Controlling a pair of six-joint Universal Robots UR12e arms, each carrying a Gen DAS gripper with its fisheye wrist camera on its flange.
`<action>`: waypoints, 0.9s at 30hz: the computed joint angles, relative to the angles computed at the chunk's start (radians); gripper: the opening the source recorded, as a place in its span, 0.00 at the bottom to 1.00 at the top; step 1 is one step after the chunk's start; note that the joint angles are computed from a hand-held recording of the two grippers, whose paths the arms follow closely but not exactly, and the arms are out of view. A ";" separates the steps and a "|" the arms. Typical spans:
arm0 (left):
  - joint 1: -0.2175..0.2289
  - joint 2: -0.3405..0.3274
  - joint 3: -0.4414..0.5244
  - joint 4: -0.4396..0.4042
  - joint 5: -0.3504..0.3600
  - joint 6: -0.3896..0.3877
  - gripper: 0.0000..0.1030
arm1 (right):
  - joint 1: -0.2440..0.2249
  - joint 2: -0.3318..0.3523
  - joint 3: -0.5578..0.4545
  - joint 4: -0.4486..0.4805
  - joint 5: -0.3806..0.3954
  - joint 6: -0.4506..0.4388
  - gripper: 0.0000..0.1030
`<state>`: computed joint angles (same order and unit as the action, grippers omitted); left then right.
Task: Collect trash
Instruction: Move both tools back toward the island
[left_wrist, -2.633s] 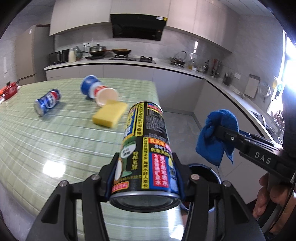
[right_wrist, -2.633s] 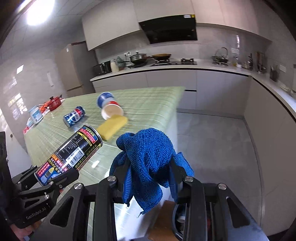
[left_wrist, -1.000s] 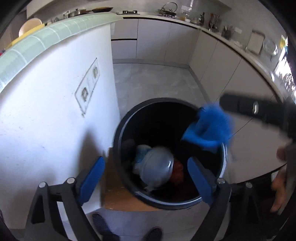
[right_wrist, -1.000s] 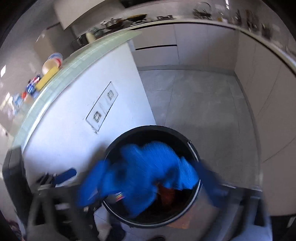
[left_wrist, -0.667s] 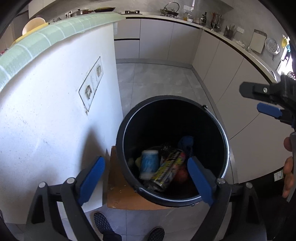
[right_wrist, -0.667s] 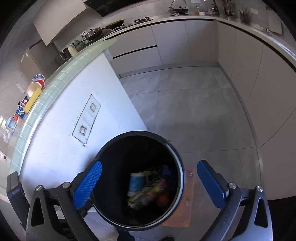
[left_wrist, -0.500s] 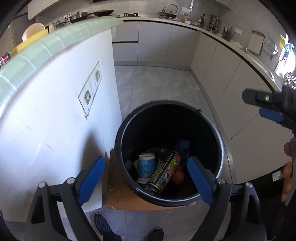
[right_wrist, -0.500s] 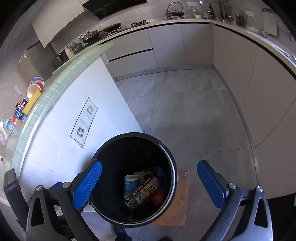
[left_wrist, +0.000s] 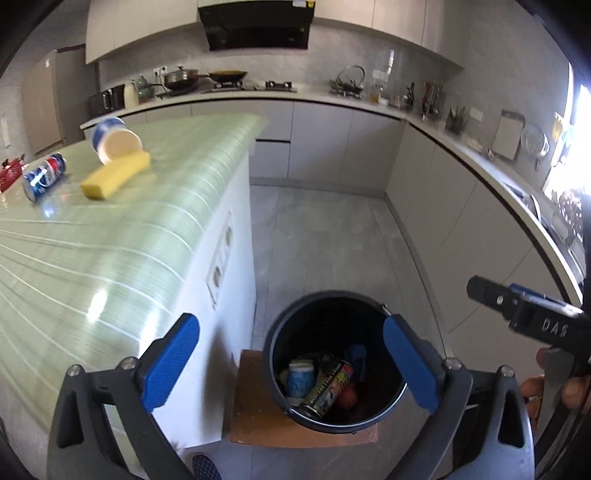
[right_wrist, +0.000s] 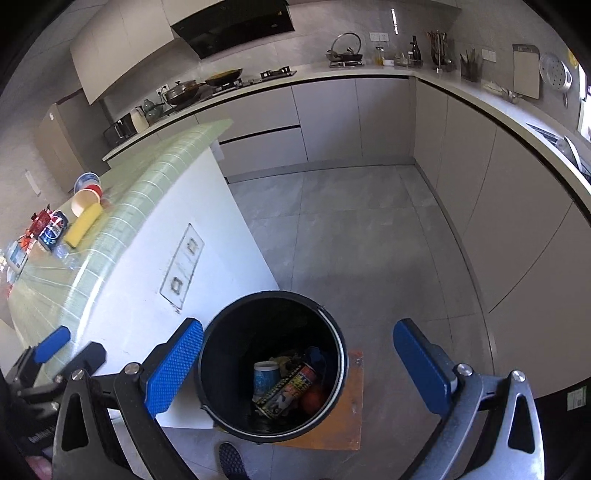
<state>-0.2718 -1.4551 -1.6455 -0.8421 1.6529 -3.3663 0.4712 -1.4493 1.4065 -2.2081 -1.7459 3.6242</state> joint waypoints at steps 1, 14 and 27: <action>0.004 0.005 -0.002 0.006 0.003 0.000 0.98 | 0.005 0.004 -0.010 0.000 0.000 -0.004 1.00; 0.118 0.093 -0.050 0.029 0.084 -0.017 0.98 | 0.062 0.085 -0.147 -0.008 0.075 -0.067 1.00; 0.335 0.171 -0.101 0.010 -0.039 0.020 0.98 | 0.167 0.303 -0.465 0.037 0.105 -0.115 1.00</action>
<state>0.0634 -1.2845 -1.7460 -0.8323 1.6140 -3.3458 0.6385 -1.1463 0.9416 -2.1707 -1.6406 3.5088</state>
